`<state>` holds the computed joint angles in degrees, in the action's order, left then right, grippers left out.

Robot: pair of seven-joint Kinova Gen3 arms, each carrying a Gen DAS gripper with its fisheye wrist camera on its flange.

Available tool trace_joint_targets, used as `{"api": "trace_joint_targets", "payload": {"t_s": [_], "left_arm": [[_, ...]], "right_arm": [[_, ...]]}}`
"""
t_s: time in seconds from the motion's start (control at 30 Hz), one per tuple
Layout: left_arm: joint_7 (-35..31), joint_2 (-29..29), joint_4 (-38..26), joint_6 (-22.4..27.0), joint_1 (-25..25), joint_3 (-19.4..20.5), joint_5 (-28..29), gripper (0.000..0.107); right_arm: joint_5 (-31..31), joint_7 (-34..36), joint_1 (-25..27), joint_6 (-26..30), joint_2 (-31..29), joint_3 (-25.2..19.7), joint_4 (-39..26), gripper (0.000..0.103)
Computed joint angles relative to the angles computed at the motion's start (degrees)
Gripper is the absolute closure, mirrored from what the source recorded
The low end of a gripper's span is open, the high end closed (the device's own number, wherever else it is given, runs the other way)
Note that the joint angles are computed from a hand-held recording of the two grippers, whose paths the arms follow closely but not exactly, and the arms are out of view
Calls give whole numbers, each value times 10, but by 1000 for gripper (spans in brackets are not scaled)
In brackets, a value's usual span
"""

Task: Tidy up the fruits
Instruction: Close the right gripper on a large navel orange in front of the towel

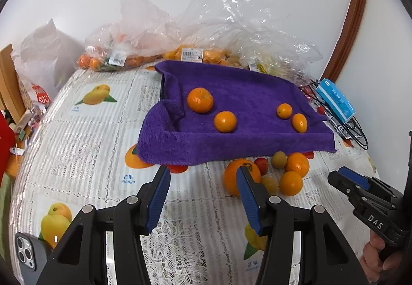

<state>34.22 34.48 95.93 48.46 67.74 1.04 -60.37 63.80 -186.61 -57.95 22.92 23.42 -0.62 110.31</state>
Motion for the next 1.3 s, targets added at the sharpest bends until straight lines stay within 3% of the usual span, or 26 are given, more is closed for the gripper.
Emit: {"api": "trace_joint_targets", "payload": {"t_s": [0.23, 0.4, 0.47, 0.67, 0.87, 1.2, 1.3], "left_arm": [[9, 6, 17, -28, -10, -4, 3, 57], [-3, 4, 26, -47, -23, -4, 21, 57], [-9, 2, 27, -47, -22, -7, 27, 57], [-23, 1, 23, -48, -22, -12, 35, 57], [-7, 0, 30, -66, -16, -23, 27, 57], [7, -3, 38, -75, -15, -24, 26, 57], [6, -5, 35, -69, -15, -21, 31, 57]], "right_arm": [[-27, 30, 10, -25, 30, 8, -18, 67], [-85, 101, 20, -38, 59, 8, -50, 67], [-96, 108, 9, -51, 62, 28, -53, 67], [-174, 207, 44, -57, 76, 7, -76, 65], [-225, 266, 43, -55, 92, 16, -94, 60], [-277, 303, -11, -98, 93, 94, -77, 62], [-289, 299, -46, -117, 82, 140, -52, 62]]}}
